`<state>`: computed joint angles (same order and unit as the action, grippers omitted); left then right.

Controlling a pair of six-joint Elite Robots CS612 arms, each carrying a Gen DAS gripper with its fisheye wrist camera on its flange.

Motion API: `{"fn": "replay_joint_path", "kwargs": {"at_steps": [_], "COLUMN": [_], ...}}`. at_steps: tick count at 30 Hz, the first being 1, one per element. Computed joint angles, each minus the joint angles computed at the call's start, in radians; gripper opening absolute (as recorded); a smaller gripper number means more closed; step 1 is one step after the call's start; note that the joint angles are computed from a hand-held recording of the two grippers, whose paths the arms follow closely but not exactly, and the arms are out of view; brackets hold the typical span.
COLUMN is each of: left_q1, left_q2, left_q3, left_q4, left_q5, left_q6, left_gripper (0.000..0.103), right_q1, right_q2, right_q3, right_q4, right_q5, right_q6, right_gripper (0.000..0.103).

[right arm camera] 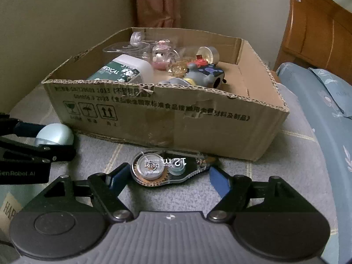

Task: Organize rigid objects
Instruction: 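Grasp the pale blue round case with left tool while right tool grasps the correction tape, then carry case with left tool into the box while right tool drops the correction tape in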

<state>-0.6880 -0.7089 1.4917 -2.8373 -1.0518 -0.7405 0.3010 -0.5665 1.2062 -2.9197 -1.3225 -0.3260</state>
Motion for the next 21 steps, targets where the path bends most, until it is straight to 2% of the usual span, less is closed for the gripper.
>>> {"fn": "replay_joint_path", "kwargs": {"at_steps": [1,2,4,12,17,21], "left_q1": [0.0,0.0,-0.001,0.0,0.003,0.004], "left_q2": [0.0,0.0,-0.001,-0.002,-0.003,-0.003], "left_q3": [0.0,-0.001,0.0,0.004,0.006,0.006], "left_q4": [0.002,0.004,0.006,-0.004,-0.009,-0.013], "left_q5": [0.0,0.002,0.005,-0.003,-0.011,-0.016], "left_q6": [0.002,0.003,0.003,0.01,0.017,0.019], "left_gripper": [0.061,0.061,0.061,0.061,0.061,0.061], "right_q1": [0.0,0.001,-0.001,-0.013,-0.023,-0.027], "right_q2": [0.0,0.001,0.004,0.023,0.035,0.034], "right_q3": [-0.003,-0.002,0.005,-0.011,-0.038,-0.041], "right_q4": [0.005,0.0,-0.03,-0.038,-0.007,0.014], "right_q5": [-0.004,-0.014,-0.018,0.054,0.115,0.137], "right_q6": [0.003,0.015,0.03,-0.023,-0.098,-0.134], "right_gripper": [0.085,0.094,0.102,0.103,0.103,0.103]}}
